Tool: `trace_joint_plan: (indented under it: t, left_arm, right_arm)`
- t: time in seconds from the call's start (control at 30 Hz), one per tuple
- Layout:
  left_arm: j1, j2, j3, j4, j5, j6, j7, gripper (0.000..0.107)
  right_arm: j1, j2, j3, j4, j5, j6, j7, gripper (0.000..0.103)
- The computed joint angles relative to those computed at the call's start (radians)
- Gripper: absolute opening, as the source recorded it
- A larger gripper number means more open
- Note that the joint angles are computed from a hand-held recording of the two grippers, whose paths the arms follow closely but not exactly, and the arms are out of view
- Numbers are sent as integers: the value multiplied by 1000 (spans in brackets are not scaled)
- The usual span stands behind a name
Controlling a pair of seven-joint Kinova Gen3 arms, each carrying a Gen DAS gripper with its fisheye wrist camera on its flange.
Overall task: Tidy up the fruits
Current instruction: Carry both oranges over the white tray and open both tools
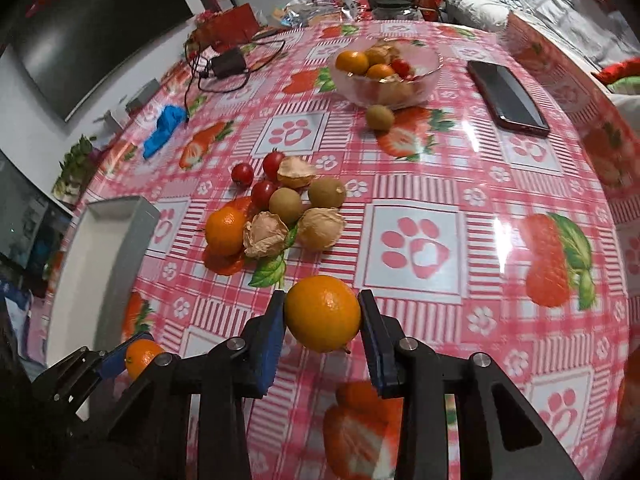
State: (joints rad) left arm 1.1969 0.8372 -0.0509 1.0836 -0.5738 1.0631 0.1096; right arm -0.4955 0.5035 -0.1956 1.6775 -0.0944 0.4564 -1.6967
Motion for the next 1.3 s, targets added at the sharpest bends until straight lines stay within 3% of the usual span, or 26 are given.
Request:
trace_joint_plan:
  t: [0.27, 0.6, 0.77, 0.93, 1.3]
  left_arm:
    - [46, -116, -11, 108, -76, 43, 78, 41]
    - [41, -276, 56, 337, -160, 178, 209, 41]
    - [-15, -342, 106, 489, -139, 134, 324, 41]
    - [-68, -347, 160, 578, -130, 62, 394, 41]
    - [-109, -320, 163, 659, -97, -66, 424, 41]
  right_arm:
    - [0, -73, -26, 32, -27, -9, 7, 37]
    - [-128, -64, -43, -70, 0, 43, -17, 37]
    - [-216, -10, -44, -161, 33, 88, -28, 37]
    - [-304, 68, -39, -266, 63, 149, -32, 37]
    - [-394, 214, -10, -436, 91, 275, -44, 37]
